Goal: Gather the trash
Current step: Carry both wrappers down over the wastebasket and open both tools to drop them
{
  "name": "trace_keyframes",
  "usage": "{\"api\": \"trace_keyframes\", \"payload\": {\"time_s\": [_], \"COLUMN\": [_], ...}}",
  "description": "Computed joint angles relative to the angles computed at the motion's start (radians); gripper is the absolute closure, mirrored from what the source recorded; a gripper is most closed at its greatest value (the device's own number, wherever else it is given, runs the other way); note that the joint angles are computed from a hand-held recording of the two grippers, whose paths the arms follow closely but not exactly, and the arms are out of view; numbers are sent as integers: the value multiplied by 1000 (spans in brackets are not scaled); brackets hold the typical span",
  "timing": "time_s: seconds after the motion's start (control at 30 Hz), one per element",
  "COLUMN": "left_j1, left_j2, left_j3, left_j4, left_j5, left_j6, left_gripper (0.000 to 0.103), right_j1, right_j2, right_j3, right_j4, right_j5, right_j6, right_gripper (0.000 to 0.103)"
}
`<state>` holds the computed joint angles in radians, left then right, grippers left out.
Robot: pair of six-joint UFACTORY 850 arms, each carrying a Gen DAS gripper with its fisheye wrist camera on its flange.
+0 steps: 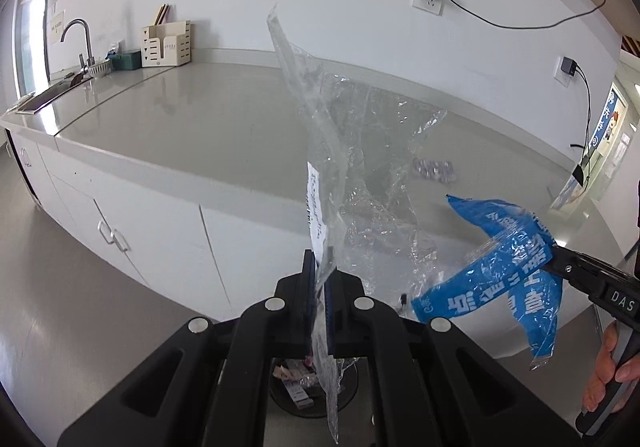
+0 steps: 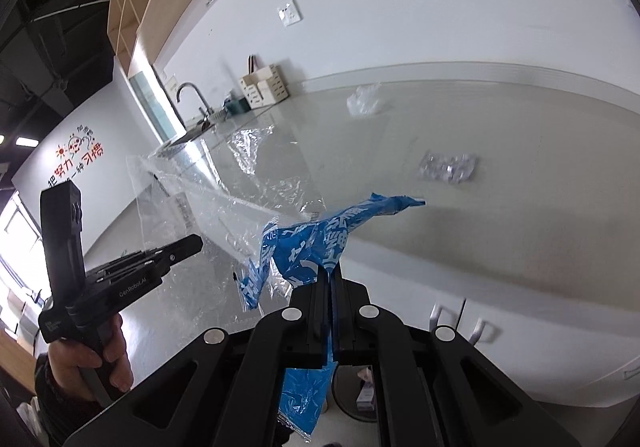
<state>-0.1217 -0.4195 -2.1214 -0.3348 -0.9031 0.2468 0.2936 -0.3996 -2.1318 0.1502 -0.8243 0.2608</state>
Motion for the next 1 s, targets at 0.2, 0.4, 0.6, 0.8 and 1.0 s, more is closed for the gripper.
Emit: {"api": "trace_keyframes", "payload": {"time_s": [0.2,0.4,0.6,0.8,1.0], "left_j1": [3,9,16,0,-26], "left_j2": [120,165,171,156,90], "left_j3": [226,359,441,534,582], "left_j4": [-15,-30,-23,-1,52], "left_j5": [45,44,47,63,84], "left_j6": [42,59,59,40,11], "left_gripper": [97,97,98,98,98], "right_j1": [29,50,52,45,23], "right_j2": [97,144,150,134,85], "right_j3": [193,334,417,489,536], "right_j4": [34,80,109,150,216], "right_j5": [51,89,104,117,114], "right_j6": [-1,3,16,9,-31], "right_gripper": [97,97,97,97,97]}}
